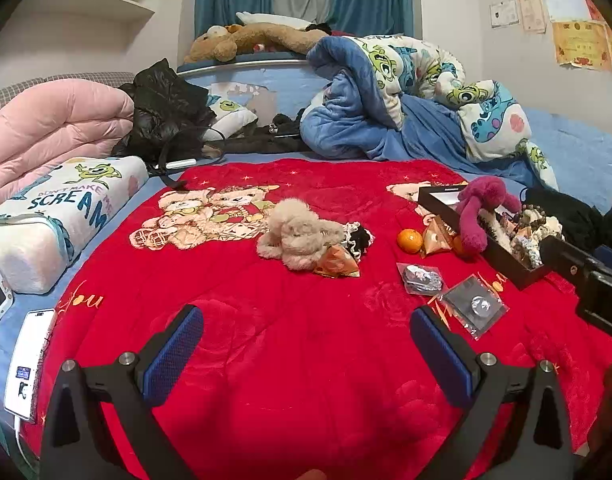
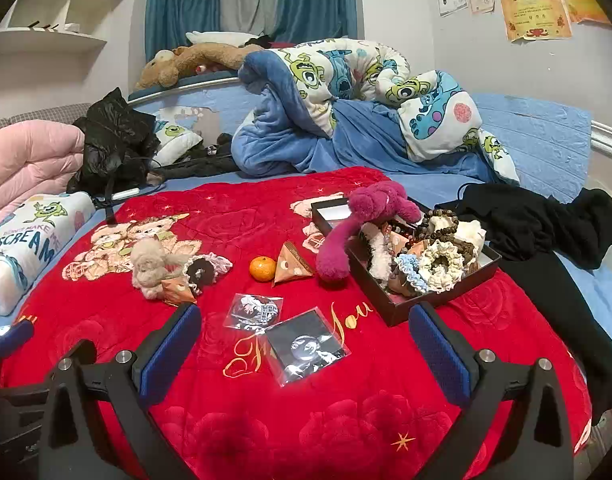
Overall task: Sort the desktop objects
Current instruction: 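Move left tool toward beige plush dog while right tool approaches triangular packet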
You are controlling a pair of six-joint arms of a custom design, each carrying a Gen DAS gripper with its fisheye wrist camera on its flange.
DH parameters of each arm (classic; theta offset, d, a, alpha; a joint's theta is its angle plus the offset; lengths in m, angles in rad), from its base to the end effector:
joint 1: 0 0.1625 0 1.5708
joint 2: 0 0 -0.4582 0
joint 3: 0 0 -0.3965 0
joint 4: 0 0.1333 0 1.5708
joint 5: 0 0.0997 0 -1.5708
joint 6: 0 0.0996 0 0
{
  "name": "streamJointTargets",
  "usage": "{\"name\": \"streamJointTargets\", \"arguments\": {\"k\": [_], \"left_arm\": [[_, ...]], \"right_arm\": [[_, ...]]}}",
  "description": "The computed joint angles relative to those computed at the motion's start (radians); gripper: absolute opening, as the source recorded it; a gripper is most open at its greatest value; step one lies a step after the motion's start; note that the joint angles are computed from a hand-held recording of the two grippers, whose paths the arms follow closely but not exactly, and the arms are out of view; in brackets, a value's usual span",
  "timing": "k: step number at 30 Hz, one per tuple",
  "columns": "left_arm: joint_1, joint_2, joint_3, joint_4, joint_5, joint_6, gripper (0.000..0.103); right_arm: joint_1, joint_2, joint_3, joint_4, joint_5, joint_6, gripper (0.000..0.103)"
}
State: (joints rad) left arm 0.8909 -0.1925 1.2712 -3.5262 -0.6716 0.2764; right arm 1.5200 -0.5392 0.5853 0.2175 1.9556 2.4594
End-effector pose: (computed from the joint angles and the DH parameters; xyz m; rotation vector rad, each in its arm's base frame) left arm -0.3063 -0.7149 -0.0623 0.5588 2.1377 -1.1981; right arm 0.0525 -0.8562 0.2592 0.3395 -2.0068 1.2989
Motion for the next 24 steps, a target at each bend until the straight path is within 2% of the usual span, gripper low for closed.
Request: {"name": "streamJointTargets", "arguments": {"k": [7, 19, 24], "left_arm": [[0.002, 0.011, -0.018, 0.007, 0.023, 0.011, 0.103], [0.015, 0.003, -0.017, 0.039, 0.017, -0.036, 0.103], [0.018, 0.003, -0.021, 0.062, 0.019, -0.055, 0.103]], "right_arm": [[0.0, 0.01, -0.017, 0.018, -0.003, 0.01, 0.103], [-0.002, 0.02, -0.037, 0.039, -0.014, 0.012, 0.103], [-0.008, 0.001, -0.006, 0.031, -0.046, 0.027, 0.103]]}}
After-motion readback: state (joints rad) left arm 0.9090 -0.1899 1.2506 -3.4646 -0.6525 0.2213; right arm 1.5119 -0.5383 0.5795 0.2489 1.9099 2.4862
